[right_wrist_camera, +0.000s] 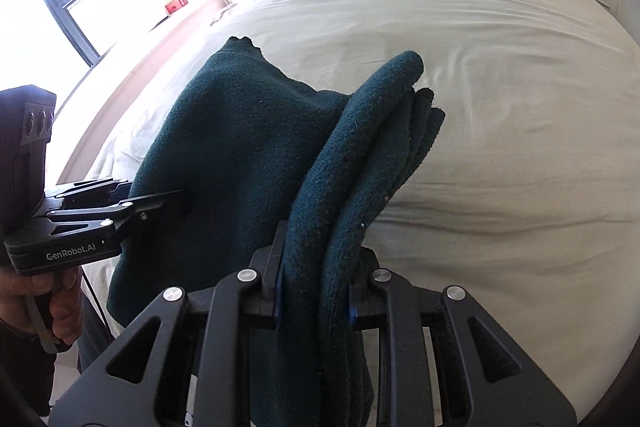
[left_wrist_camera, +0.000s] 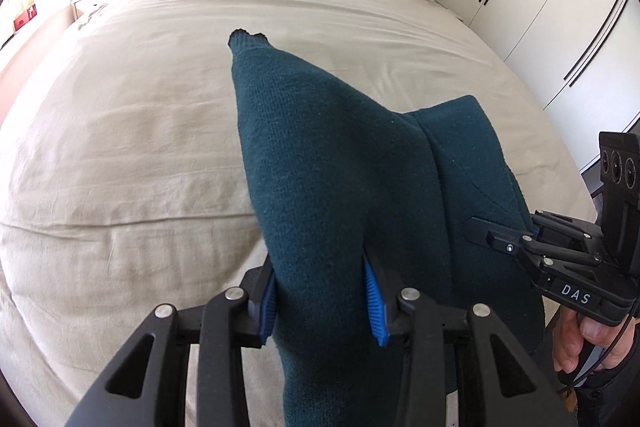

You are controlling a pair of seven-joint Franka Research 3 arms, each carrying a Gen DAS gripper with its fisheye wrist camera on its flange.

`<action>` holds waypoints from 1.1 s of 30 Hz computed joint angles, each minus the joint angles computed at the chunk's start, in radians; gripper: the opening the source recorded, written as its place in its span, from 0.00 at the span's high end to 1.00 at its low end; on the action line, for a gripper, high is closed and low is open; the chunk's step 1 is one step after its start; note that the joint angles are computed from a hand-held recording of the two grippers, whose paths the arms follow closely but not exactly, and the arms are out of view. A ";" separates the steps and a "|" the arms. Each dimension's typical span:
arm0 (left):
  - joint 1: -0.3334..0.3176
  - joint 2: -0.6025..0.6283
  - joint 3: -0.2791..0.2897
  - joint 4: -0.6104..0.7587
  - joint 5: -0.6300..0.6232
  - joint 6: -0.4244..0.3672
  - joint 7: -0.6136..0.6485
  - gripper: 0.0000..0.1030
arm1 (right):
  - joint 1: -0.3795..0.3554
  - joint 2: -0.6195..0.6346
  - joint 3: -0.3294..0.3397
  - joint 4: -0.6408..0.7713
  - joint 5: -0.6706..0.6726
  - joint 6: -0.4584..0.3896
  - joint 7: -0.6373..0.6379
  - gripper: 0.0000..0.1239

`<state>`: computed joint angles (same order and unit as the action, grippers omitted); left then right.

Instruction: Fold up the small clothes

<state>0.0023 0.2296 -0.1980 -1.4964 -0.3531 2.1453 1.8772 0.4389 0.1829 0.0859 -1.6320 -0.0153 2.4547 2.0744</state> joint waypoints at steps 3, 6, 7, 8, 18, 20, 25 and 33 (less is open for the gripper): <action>0.011 -0.001 0.011 -0.073 0.006 0.015 0.012 0.59 | -0.013 0.017 0.020 -0.051 0.107 0.039 -0.032 0.83; 0.039 -0.031 0.003 -0.168 -0.095 0.091 0.074 0.54 | -0.033 0.010 0.021 -0.138 0.181 0.119 -0.064 0.81; 0.040 -0.038 0.004 -0.185 -0.113 0.103 0.081 0.52 | -0.045 0.001 0.028 -0.175 0.241 0.160 -0.083 0.80; 0.039 -0.040 0.006 -0.194 -0.122 0.114 0.084 0.52 | -0.065 -0.011 0.039 -0.210 0.325 0.195 -0.124 0.77; 0.027 -0.158 0.029 -0.355 -0.186 0.264 0.115 0.36 | -0.082 -0.044 0.028 -0.312 0.505 0.294 -0.216 0.59; 0.014 -0.217 0.040 -0.421 -0.202 0.344 0.144 0.36 | -0.066 -0.072 0.009 -0.334 0.408 0.299 -0.138 0.57; -0.036 -0.342 0.082 -0.549 -0.249 0.528 0.209 0.15 | -0.062 -0.167 -0.019 -0.403 0.064 0.270 0.115 0.57; -0.150 -0.482 0.126 -0.674 -0.255 0.942 0.271 0.00 | -0.168 -0.320 0.095 -0.409 -0.515 0.190 0.551 0.57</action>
<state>-0.1476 -0.2528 -0.0718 -2.1707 -0.6086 3.0876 2.1481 0.2712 -0.1369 0.1811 -2.0406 -0.5300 2.6442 2.6253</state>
